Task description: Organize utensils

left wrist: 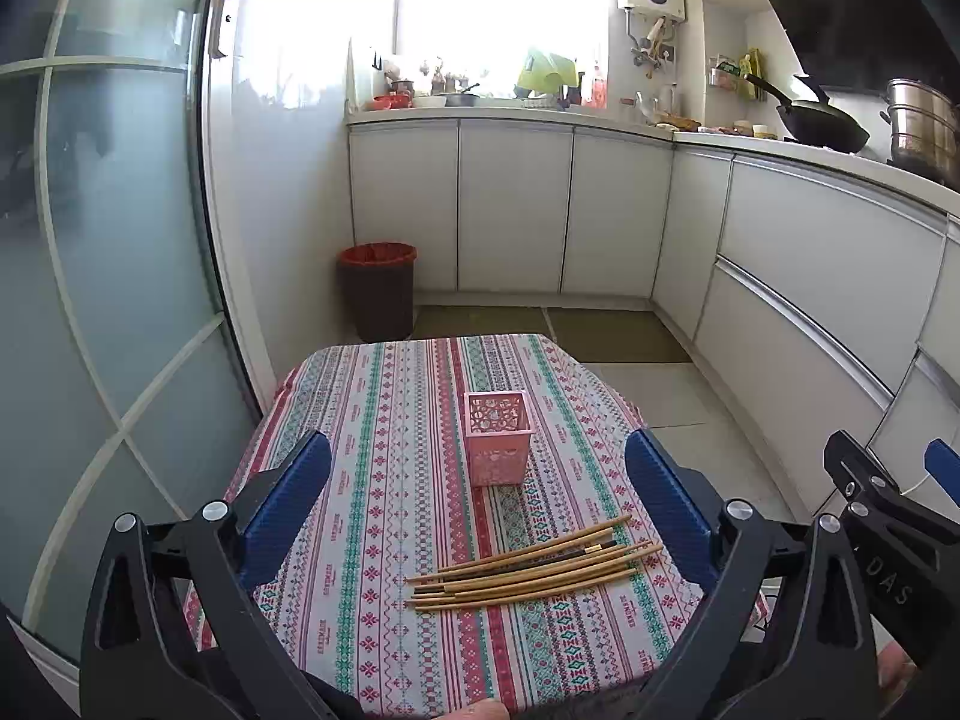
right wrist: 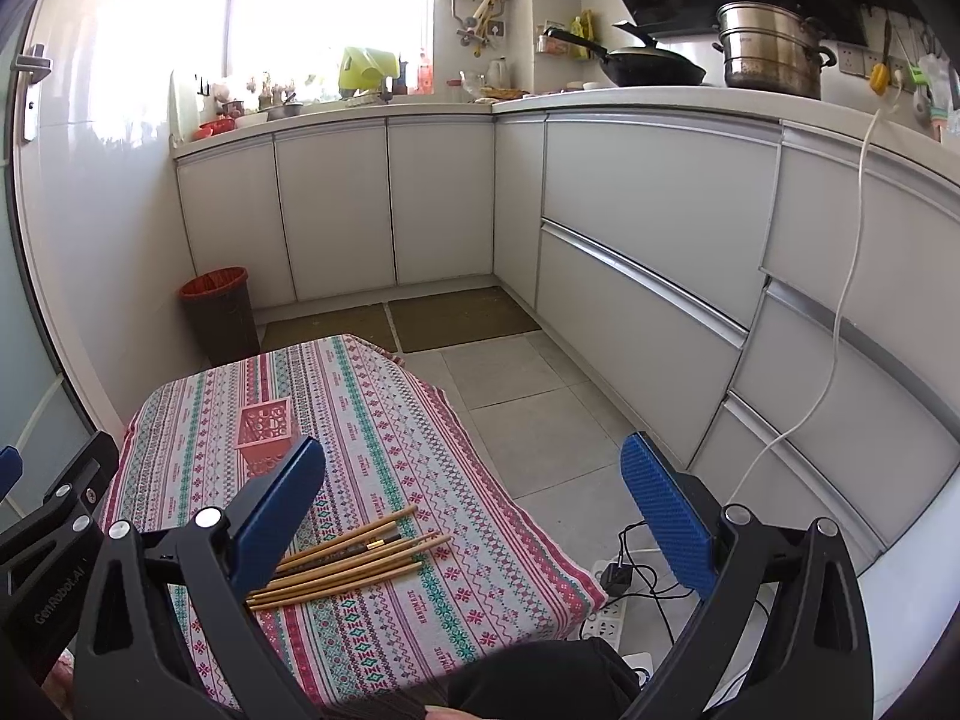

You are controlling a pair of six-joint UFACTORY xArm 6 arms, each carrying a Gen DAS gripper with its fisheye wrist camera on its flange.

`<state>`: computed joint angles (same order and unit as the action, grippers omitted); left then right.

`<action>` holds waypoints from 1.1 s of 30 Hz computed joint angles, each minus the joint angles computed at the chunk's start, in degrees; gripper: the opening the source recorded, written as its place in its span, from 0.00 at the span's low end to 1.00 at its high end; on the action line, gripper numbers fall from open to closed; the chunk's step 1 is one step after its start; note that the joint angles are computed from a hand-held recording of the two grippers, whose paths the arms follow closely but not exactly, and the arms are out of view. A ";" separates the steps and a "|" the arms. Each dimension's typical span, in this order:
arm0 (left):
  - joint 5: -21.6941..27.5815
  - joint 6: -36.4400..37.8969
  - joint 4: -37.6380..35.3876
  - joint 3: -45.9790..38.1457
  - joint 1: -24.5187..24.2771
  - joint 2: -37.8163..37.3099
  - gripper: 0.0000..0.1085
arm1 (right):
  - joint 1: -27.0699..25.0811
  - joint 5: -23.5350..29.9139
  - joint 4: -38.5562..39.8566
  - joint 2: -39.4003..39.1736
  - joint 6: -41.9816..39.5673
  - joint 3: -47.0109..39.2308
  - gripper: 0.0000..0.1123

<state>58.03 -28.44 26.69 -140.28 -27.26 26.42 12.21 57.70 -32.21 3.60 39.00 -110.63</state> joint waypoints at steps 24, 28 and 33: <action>0.03 -0.36 -0.12 1.42 0.10 -0.39 0.88 | -0.07 0.11 0.36 0.00 0.11 0.24 0.86; 0.31 -0.24 -0.19 0.94 0.06 -0.12 0.88 | -0.06 0.06 0.48 -0.04 0.08 0.54 0.86; 0.93 -0.05 -0.50 -0.07 0.11 0.54 0.88 | -0.10 0.23 0.65 0.13 0.04 0.30 0.86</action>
